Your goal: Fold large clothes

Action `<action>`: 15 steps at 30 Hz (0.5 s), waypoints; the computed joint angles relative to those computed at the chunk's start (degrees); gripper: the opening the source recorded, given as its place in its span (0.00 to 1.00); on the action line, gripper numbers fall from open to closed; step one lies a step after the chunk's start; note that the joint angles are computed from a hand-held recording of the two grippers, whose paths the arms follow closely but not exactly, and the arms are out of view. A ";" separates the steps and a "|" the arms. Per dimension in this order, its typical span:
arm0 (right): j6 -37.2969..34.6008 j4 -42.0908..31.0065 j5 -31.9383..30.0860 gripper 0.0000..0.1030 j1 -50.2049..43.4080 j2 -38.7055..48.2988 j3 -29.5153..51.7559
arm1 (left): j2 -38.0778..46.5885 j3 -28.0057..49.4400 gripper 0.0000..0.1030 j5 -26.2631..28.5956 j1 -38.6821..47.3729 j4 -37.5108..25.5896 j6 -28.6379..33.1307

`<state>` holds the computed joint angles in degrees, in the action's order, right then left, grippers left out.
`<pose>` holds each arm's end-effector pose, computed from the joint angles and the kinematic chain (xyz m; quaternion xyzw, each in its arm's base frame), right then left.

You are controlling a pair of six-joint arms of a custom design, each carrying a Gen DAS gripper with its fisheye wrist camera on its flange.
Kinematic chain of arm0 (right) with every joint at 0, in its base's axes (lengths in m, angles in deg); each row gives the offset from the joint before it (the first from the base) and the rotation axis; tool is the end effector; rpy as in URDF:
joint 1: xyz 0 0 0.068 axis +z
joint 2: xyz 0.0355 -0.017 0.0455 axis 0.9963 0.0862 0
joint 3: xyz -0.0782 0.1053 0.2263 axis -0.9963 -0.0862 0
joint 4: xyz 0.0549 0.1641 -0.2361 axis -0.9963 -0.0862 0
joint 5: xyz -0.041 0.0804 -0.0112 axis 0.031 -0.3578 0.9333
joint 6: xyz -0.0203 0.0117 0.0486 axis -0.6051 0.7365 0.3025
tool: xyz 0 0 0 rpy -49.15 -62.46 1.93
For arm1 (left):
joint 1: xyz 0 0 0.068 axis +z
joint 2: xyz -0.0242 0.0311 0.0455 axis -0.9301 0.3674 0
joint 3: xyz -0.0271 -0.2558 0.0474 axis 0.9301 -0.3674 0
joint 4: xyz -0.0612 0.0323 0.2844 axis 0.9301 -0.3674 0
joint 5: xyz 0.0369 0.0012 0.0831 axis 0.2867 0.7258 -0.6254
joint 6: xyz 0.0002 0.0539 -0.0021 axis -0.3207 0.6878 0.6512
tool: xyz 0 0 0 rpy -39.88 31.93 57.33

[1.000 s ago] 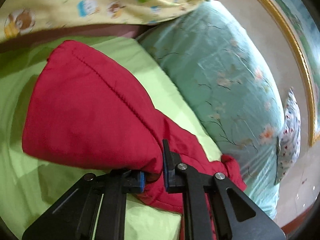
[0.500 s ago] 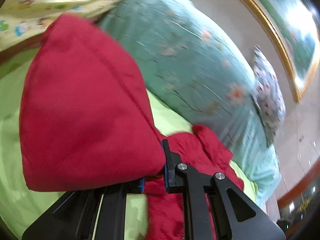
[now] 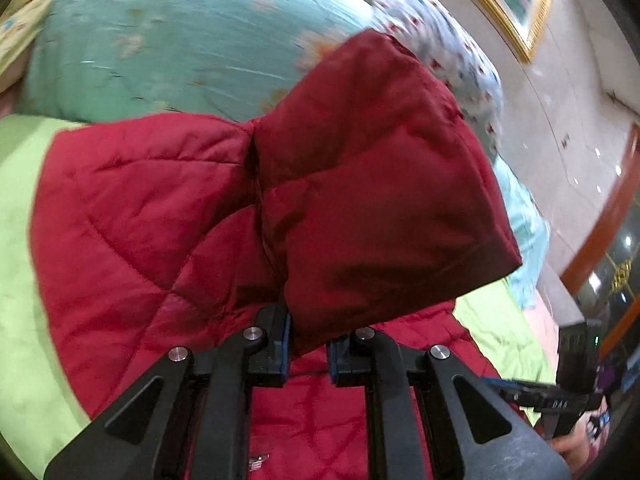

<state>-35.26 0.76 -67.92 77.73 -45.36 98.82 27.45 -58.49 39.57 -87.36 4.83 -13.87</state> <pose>0.1066 0.0070 0.2060 -0.0459 0.9147 0.2663 0.3005 0.1890 -0.0688 0.2280 -0.0204 0.8641 -0.2309 0.4467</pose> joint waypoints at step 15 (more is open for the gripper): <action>-7.20 5.21 -14.48 0.59 -20.15 20.22 5.14 | 35.18 14.37 0.10 -16.05 -21.01 10.27 -1.42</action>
